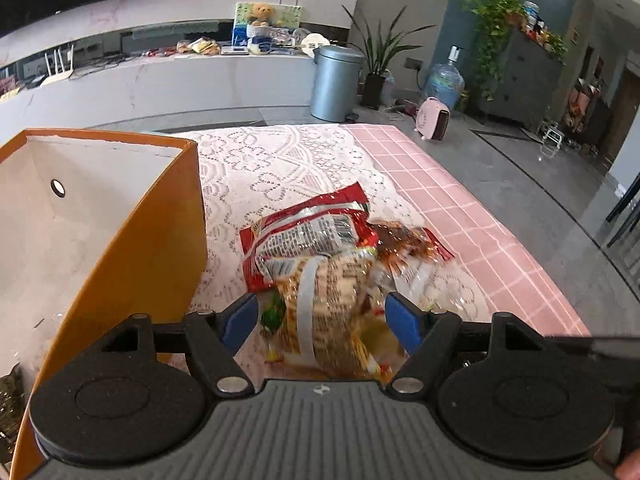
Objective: Organize snacks
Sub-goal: 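Grasp the striped nut bag with the left tool while the right tool grasps the clear cracker bag, then carry the nut bag with the left tool while the right tool carries the cracker bag over the box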
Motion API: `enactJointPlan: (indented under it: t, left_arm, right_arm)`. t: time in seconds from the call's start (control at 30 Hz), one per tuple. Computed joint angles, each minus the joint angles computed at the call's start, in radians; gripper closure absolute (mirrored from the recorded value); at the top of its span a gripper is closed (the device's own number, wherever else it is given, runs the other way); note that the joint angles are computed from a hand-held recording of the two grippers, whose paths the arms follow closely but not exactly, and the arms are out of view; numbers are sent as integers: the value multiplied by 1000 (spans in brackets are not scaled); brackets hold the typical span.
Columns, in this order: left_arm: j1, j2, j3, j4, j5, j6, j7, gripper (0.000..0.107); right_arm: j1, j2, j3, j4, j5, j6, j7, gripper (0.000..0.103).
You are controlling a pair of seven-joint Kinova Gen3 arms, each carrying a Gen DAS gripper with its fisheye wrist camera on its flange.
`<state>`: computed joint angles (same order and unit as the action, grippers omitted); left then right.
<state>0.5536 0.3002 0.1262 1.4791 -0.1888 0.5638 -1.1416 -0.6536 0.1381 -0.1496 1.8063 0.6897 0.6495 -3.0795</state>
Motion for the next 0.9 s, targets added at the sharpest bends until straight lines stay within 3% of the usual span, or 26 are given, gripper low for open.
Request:
enactJointPlan:
  t: [0.17, 0.23, 0.3, 0.4, 0.53, 0.67, 0.73, 0.9]
  left_arm:
    - [-27, 49, 18, -50, 47, 50, -48, 31]
    - [-36, 56, 24, -59, 77, 71, -56, 38]
    - [-58, 53, 37, -51, 116, 66, -80, 52]
    - [-57, 37, 27, -31, 128, 51, -77, 62]
    - [-50, 18, 16, -28, 125, 56, -57, 66]
    - [-50, -26, 20, 5, 118, 32, -54, 67]
    - [-48, -49, 20, 16, 109, 32, -44, 67]
    - [-106, -103, 54, 18, 192, 74, -92, 67]
  right_arm:
    - [5, -7, 1, 20, 15, -43, -10, 65]
    - [-2, -8, 2, 25, 39, -47, -22, 65]
    - [-7, -8, 1, 27, 60, -47, -31, 65]
    - [-10, -7, -2, 27, 71, -43, -34, 65]
    - [-18, -8, -4, 28, 96, -41, -36, 65]
    - [-35, -27, -13, 57, 194, -71, -88, 65]
    - [-51, -22, -31, 40, 215, -27, -77, 65]
    - [-87, -26, -60, 4, 211, 81, -71, 65]
